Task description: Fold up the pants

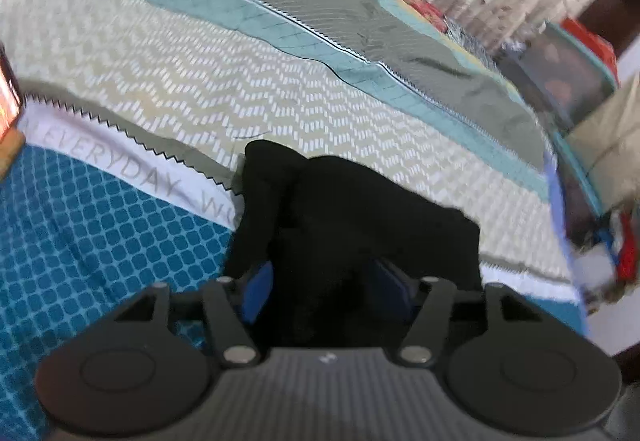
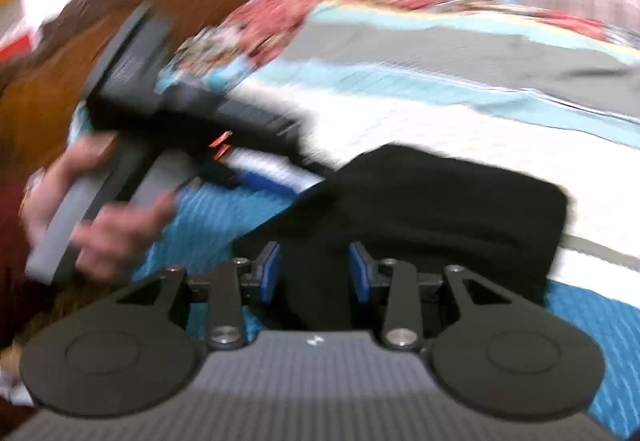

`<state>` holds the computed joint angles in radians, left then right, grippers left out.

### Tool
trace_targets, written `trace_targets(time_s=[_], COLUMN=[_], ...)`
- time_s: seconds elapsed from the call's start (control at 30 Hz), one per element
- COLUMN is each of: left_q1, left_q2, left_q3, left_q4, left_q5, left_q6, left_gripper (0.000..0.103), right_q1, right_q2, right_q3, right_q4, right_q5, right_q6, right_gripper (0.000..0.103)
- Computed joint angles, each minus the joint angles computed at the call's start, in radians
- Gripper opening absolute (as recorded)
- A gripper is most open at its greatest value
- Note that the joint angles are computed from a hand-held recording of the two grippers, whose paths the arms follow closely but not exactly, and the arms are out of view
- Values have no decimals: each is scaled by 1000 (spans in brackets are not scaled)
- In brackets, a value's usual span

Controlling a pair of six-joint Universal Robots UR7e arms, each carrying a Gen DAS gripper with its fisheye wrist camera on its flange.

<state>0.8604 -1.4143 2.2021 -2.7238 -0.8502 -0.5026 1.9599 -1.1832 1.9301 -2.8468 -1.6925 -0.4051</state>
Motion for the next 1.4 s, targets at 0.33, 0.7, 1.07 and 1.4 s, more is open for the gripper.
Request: trace_targets(time_s=[0.33,0.7,1.07,1.4], left_q1=[-50,-71,-67,-65], left_q2=[39,57,57,58], left_q3=[2,-1,0,3], left_q4=[257,319,331,348], left_q5=[195,257,271,292], left_q6=[-118,-145,-150,-168], left_gripper=[51,57,66,78], right_q1=[-45,-43,-55,-47], right_q2=[-3,-9,-13,-24], right_q3=[9,35,45,51], right_q4=[100,62,37,23], right_q5=[-231,-230,-214,-217], right_q6=[315,297,318,320], right_gripper=[32,33,40,50])
